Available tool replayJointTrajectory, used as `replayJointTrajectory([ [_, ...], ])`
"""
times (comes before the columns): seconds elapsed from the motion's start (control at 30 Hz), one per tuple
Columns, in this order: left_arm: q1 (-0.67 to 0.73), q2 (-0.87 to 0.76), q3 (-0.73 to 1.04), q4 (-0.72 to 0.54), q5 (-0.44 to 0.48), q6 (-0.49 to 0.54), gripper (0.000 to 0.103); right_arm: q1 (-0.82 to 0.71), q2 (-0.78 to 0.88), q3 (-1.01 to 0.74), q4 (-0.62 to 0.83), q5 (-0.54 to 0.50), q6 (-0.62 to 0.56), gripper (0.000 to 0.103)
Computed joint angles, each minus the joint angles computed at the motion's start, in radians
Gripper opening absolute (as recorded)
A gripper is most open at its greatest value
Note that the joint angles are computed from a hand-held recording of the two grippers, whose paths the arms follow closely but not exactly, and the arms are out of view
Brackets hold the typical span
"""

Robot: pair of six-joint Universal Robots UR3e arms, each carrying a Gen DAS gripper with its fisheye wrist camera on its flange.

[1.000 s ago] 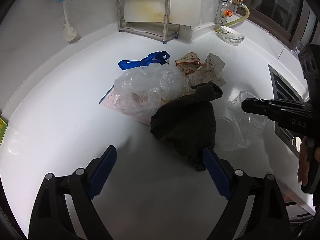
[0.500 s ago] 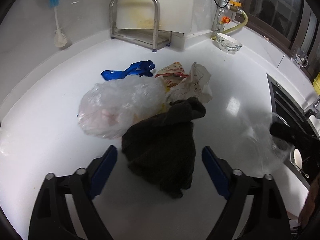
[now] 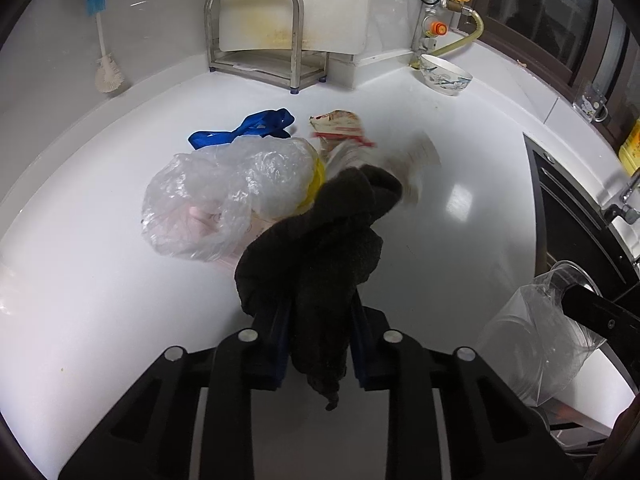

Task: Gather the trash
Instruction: 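Grasp the dark cloth with the left tool while the right tool grasps the clear plastic cup, then carry the cloth and cup over the bin and release both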

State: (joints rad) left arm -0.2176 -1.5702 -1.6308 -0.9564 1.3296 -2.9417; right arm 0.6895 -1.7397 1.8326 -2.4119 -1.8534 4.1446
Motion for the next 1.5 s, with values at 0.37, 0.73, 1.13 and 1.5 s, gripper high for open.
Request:
replayJointTrajectory([
  [0.37,0.082,0.2,-0.031,-0.151,-0.038,0.078,0.022,0.177,0.039,-0.101,0.092,-0.118,0.126,0.014],
  [0.73,0.092,0.492,-0.074,-0.371,-0.014,0.06,0.022,0.365,0.021,-0.176,0.227,-0.208,0.215,0.013],
  [1.13,-0.249,0.674,-0.082,-0.512,0.197,-0.252,0.022,0.682,-0.022,-0.204,0.467,-0.337,0.479,0.013],
  [1.5,-0.764,0.581,-0.102,-0.516,0.459,-0.685,0.022,0.908,-0.036,-0.112,0.51,-0.388,0.745,0.013],
])
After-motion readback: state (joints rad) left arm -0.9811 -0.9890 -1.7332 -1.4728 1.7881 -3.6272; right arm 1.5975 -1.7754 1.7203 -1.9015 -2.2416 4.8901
